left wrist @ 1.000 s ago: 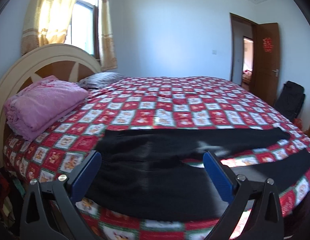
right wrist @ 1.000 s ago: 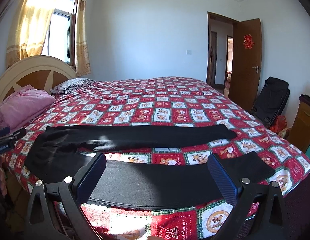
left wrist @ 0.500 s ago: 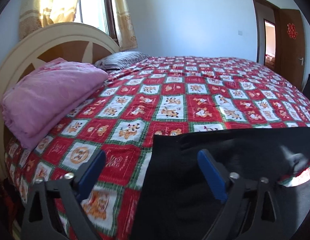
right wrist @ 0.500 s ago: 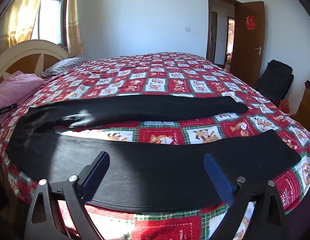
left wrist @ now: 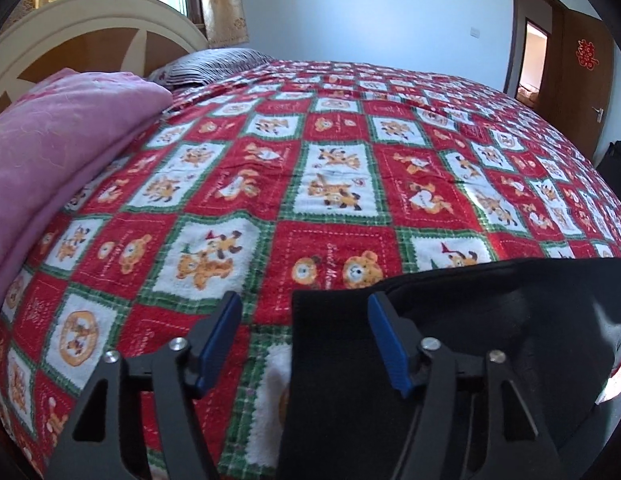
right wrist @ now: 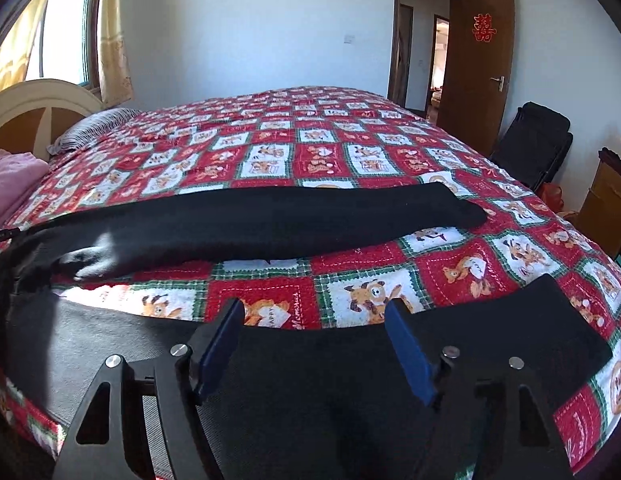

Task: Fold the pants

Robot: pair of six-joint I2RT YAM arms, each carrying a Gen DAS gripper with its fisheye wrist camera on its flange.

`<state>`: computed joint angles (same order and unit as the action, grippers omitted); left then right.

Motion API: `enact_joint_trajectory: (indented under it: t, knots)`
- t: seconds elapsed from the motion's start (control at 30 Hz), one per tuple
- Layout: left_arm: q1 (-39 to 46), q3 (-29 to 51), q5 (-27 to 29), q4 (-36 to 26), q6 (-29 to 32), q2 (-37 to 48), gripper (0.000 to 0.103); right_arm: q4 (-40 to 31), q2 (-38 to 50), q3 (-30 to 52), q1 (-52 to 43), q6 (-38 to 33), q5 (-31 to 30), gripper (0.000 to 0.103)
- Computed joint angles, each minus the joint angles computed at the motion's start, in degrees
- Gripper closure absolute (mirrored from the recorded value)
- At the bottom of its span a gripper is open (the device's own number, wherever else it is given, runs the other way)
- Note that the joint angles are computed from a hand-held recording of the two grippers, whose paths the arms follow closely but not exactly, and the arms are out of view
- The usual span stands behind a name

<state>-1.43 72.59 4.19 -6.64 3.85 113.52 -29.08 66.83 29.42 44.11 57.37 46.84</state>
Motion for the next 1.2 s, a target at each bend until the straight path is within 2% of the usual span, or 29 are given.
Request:
enact_joint_trajectory:
  t: [0.1, 0.13, 0.2, 0.23, 0.3, 0.37, 0.47, 0.6, 0.73, 0.9, 1.03, 1.1, 1.13, 1.17, 1.2]
  knots:
    - [-0.47, 2.68, 0.72, -2.19, 1.19, 2.10, 0.057, 4.73, 0.08, -0.91, -4.83, -5.62, -3.76, 0.039]
    - [-0.51, 3.52, 1.16, -2.85, 1.10, 2.71, 0.063, 5.24, 0.11, -0.95, -5.83, -6.64, -4.43, 0.045]
    - [-0.43, 4.20, 1.70, -2.97, 0.48, 3.47, 0.067, 6.39, -0.35, -1.07, -8.61, -9.61, -6.10, 0.054]
    - [-0.22, 4.61, 2.33, -3.34, 0.48, 3.79, 0.073, 6.71, -1.23, -1.23, -10.24, -11.35, -6.72, 0.059]
    - [0.21, 4.53, 3.63, -3.25, 0.25, 3.69, 0.081, 7.04, -2.99, -1.49, -12.95, -14.33, -6.82, 0.061]
    - [0.50, 4.51, 4.31, -3.48, 0.24, 3.42, 0.084, 7.20, -4.96, -1.74, -16.31, -17.28, -6.46, 0.067]
    - [0.85, 4.01, 5.00, -3.07, -0.16, 2.80, 0.085, 7.59, -8.65, -2.12, -24.15, -22.17, -10.03, 0.069]
    - [0.93, 5.00, 5.51, -3.22, -0.64, 3.85, 0.085, 9.62, -9.94, -1.35, -38.56, -29.96, -19.40, 0.069]
    - [1.00, 5.08, 5.94, -2.95, -0.87, 4.30, 0.085, 11.69, -6.74, 1.35, -53.54, -36.05, -29.11, 0.069]
    - [0.75, 4.76, 5.40, -2.59, -0.90, 4.28, 0.085, 15.40, 2.05, 6.78, -67.58, -42.22, -37.81, 0.069]
    - [0.50, 4.66, 4.55, -2.24, -0.76, 4.37, 0.084, 17.00, 11.35, 12.57, -74.39, -44.21, -45.61, 0.069]
    - [0.23, 4.37, 3.83, -1.98, -0.60, 4.19, 0.082, 17.81, 15.86, 15.45, -75.96, -45.04, -48.01, 0.063]
    - [0.11, 4.21, 2.83, -1.66, -0.90, 4.04, 0.077, 17.25, 18.73, 17.66, -76.36, -45.86, -49.25, 0.051]
    - [0.10, 3.90, 2.63, -1.26, -0.99, 3.88, 0.076, 17.09, 20.81, 19.20, -76.76, -45.98, -50.57, 0.041]
    - [0.10, 3.92, 2.69, -1.23, -0.75, 3.90, 0.075, 16.87, 22.77, 20.71, -77.23, -45.89, -52.01, 0.040]
